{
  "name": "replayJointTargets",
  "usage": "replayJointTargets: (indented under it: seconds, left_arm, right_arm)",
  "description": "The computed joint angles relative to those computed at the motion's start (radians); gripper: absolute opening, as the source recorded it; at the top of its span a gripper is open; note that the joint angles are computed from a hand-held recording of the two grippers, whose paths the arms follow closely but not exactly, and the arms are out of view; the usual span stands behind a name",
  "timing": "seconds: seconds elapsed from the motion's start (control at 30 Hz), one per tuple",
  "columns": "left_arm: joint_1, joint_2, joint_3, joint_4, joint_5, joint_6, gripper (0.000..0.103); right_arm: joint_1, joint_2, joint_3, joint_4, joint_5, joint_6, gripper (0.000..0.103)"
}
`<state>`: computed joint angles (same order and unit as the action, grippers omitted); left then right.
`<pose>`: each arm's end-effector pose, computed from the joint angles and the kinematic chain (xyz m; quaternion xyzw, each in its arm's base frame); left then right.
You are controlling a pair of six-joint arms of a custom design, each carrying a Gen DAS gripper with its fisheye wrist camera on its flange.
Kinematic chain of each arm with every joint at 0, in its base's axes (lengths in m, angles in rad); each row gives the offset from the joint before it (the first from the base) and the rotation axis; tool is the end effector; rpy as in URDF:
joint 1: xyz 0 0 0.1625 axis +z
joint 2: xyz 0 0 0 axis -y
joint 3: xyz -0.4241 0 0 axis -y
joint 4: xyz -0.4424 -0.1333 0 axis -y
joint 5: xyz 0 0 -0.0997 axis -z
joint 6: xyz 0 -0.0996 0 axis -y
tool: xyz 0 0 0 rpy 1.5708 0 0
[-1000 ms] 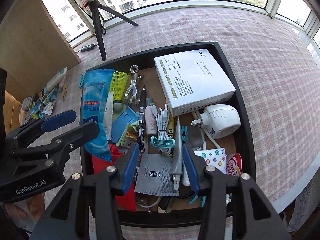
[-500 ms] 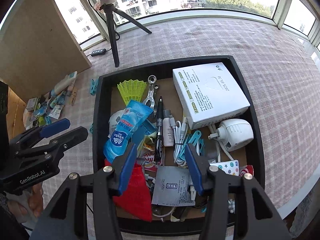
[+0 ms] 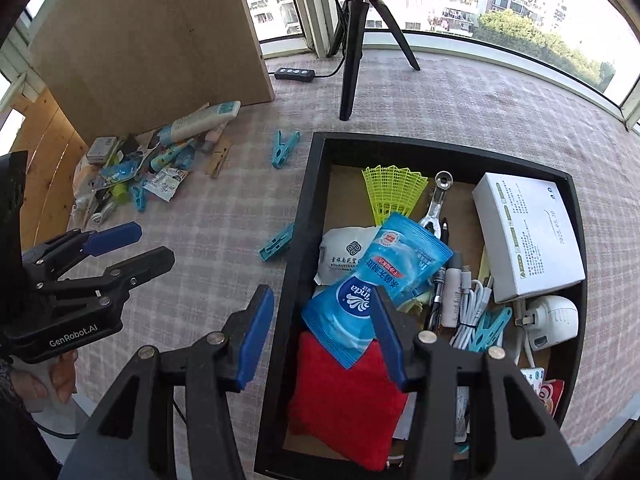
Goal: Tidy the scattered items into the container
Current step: 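Move both tools back toward the white cable and wooden clothespin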
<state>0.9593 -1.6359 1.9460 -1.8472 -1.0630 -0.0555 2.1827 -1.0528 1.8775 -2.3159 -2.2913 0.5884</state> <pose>-0.1327 -0.5059 0.3604 0.2697 0.9295 -0.0668 0.2426 0.4021 -0.4553 0.1236 0.0250 -0.9348 0.1682 0.3117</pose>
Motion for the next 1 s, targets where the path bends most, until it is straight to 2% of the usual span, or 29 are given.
replayJointTargets:
  seconds: [0.13,0.3,0.43,0.5,0.73,0.83,1.0]
  left_arm:
    - [0.068,-0.02,-0.026,0.023,0.018,0.06,0.058]
    - [0.138,-0.042,-0.051,0.029,0.066,0.146,0.054]
    - [0.204,-0.034,-0.097,0.026,0.077,0.219,0.054]
    - [0.241,-0.016,-0.135,0.041,0.072,0.249,0.054]
    - [0.343,0.045,-0.244,0.038,0.13,0.372,0.053]
    - [0.376,0.074,-0.285,0.031,0.147,0.405,0.047]
    - [0.403,0.117,-0.327,0.024,0.15,0.454,0.044]
  right_arm:
    - [0.003,0.068,-0.053,-0.016,-0.002,-0.037,0.049]
    - [-0.004,0.149,-0.126,-0.038,0.035,-0.072,0.049]
    - [-0.019,0.221,-0.207,-0.034,0.08,-0.102,0.049]
    - [-0.027,0.257,-0.248,-0.021,0.082,-0.095,0.049]
    - [-0.054,0.374,-0.383,0.026,0.072,-0.101,0.049]
    - [-0.069,0.402,-0.416,0.039,0.072,-0.085,0.049]
    - [-0.089,0.434,-0.463,0.05,0.078,-0.066,0.048]
